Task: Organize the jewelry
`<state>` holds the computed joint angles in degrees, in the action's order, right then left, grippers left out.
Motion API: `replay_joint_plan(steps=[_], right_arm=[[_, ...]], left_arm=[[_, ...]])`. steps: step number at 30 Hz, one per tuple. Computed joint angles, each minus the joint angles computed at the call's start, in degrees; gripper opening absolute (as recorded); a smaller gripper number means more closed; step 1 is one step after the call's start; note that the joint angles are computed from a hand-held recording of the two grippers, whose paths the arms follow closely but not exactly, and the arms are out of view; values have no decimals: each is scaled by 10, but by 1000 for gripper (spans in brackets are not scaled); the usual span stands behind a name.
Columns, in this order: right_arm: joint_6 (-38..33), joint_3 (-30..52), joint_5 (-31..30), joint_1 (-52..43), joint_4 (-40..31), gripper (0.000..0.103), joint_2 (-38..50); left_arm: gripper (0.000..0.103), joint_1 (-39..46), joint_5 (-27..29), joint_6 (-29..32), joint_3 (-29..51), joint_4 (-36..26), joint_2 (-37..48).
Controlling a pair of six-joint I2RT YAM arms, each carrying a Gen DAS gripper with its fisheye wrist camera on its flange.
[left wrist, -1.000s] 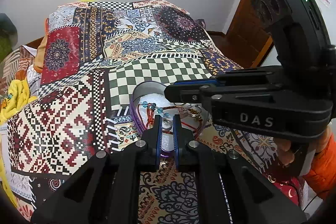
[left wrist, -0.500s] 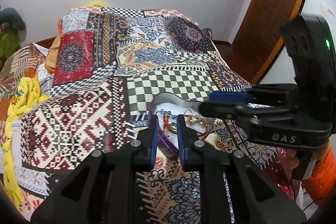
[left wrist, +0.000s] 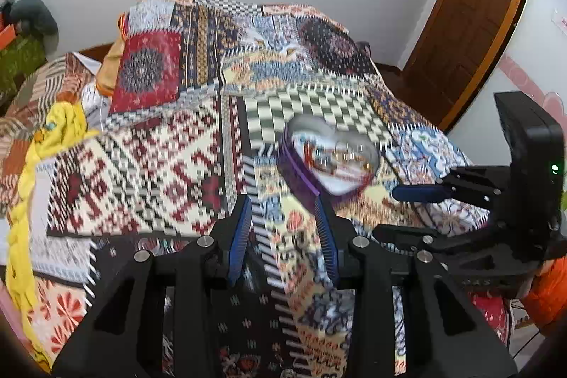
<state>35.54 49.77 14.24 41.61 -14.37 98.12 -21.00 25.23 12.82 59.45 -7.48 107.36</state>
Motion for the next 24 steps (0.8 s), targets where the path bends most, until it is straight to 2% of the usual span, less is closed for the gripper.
replay_joint_plan(steps=[10, 12, 14, 17, 24], right_arm=[[-25, -1, -49, -23, 25, 44, 28], [-21, -7, -47, -19, 32, 29, 25], [-19, -9, -44, -19, 34, 23, 23], [-15, -18, -45, -18, 43, 23, 17], [-6, -31, 5, -4, 30, 23, -40]], left_arm=[[36, 7, -3, -1, -36, 1, 7], [36, 7, -2, 0, -39, 0, 7], [36, 5, -7, 2, -44, 4, 3], [36, 4, -7, 3, -52, 7, -6], [36, 11, -4, 2, -64, 18, -32]])
